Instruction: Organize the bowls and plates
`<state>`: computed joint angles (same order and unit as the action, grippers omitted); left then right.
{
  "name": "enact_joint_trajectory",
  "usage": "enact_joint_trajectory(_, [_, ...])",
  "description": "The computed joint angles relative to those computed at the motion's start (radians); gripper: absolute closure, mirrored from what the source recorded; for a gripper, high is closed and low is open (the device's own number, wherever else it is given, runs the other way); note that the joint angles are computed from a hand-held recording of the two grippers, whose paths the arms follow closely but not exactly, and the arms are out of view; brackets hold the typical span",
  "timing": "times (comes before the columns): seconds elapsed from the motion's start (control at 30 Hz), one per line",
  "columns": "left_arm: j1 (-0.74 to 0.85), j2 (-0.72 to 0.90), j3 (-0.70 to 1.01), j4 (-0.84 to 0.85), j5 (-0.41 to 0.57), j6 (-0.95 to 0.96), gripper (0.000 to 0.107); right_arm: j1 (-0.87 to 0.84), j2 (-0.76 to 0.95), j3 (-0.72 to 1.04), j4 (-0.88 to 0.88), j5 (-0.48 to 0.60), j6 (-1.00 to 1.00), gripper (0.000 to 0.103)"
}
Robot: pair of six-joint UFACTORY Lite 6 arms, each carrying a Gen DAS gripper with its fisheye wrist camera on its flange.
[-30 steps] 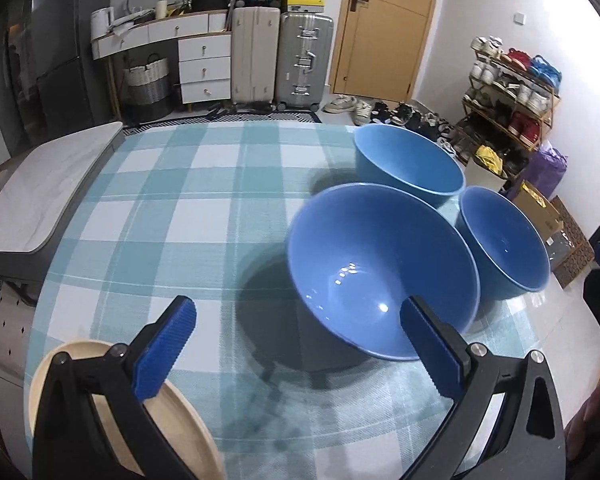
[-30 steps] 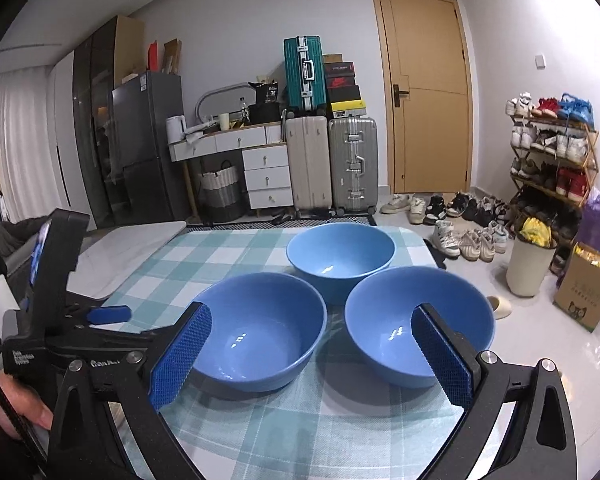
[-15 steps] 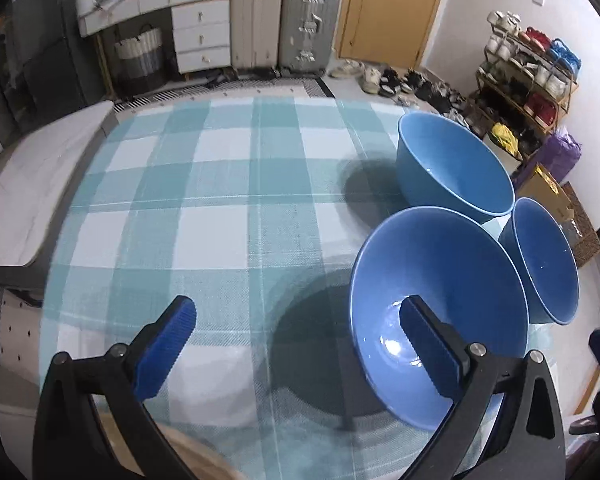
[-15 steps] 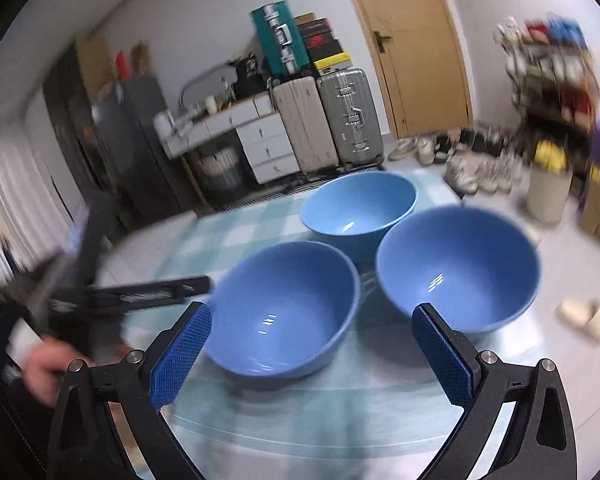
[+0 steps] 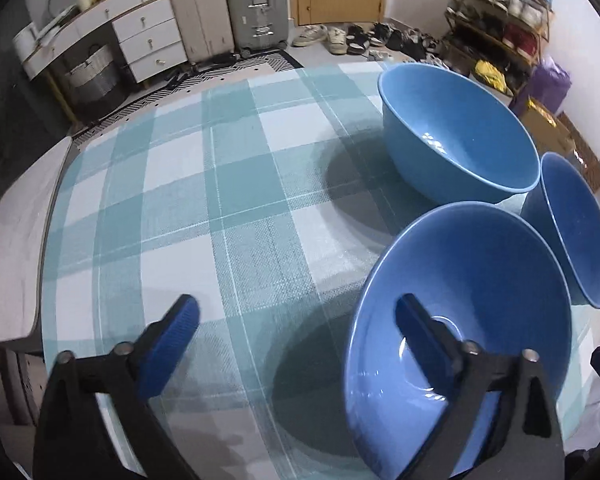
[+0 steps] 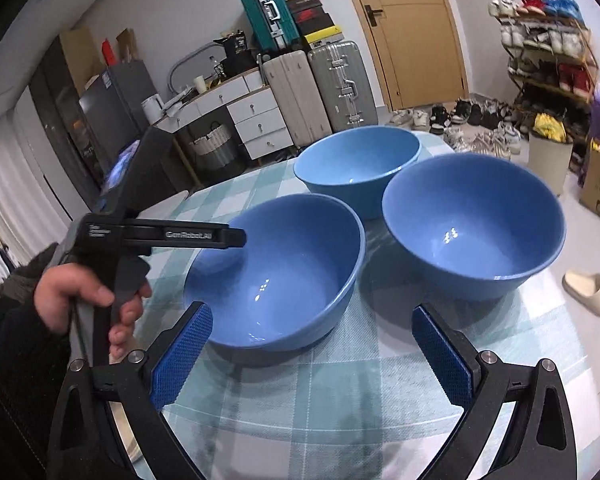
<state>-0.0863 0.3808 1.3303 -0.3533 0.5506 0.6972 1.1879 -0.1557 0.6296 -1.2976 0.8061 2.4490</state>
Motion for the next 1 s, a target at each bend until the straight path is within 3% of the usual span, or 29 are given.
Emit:
enact_joint_trajectory(0.17, [-0.023, 0.039, 0.038, 0.021, 0.013, 0.039, 0.017, -0.02, -0.013, -0.056, -0.068, -0.034, 0.193, 0.004])
enact_joint_trajectory(0.3, [-0.016, 0.108, 0.125, -0.019, 0.117, 0.08, 0.044, -0.024, 0.007, -0.087, -0.152, -0.053, 0.411, 0.01])
enact_joint_trajectory(0.43, [-0.022, 0.134, 0.16, -0.022, 0.174, 0.107, 0.054, -0.084, 0.042, -0.088, -0.245, -0.155, 0.485, 0.015])
enact_joint_trajectory(0.5, [-0.025, 0.132, 0.164, -0.038, 0.204, 0.129, 0.069, -0.1, 0.044, -0.09, -0.255, -0.174, 0.489, 0.018])
enact_joint_trajectory(0.6, [-0.021, 0.153, 0.192, -0.068, 0.267, 0.149, 0.084, -0.12, 0.036, -0.093, -0.25, -0.187, 0.482, 0.019])
enact_joint_trajectory(0.67, [-0.011, 0.138, 0.171, -0.113, 0.263, 0.181, 0.087, -0.132, 0.036, -0.095, -0.257, -0.196, 0.49, 0.019])
enact_joint_trajectory(0.77, [-0.018, 0.118, 0.145, -0.094, 0.248, 0.17, 0.088, -0.167, 0.04, -0.092, -0.302, -0.246, 0.513, 0.032])
enact_joint_trajectory(0.83, [-0.019, 0.11, 0.134, -0.088, 0.242, 0.17, 0.088, -0.192, 0.042, -0.095, -0.341, -0.283, 0.551, 0.046])
enact_joint_trajectory(1.0, [-0.022, 0.106, 0.131, -0.068, 0.243, 0.158, 0.089, -0.239, 0.061, -0.09, -0.415, -0.335, 0.61, 0.057])
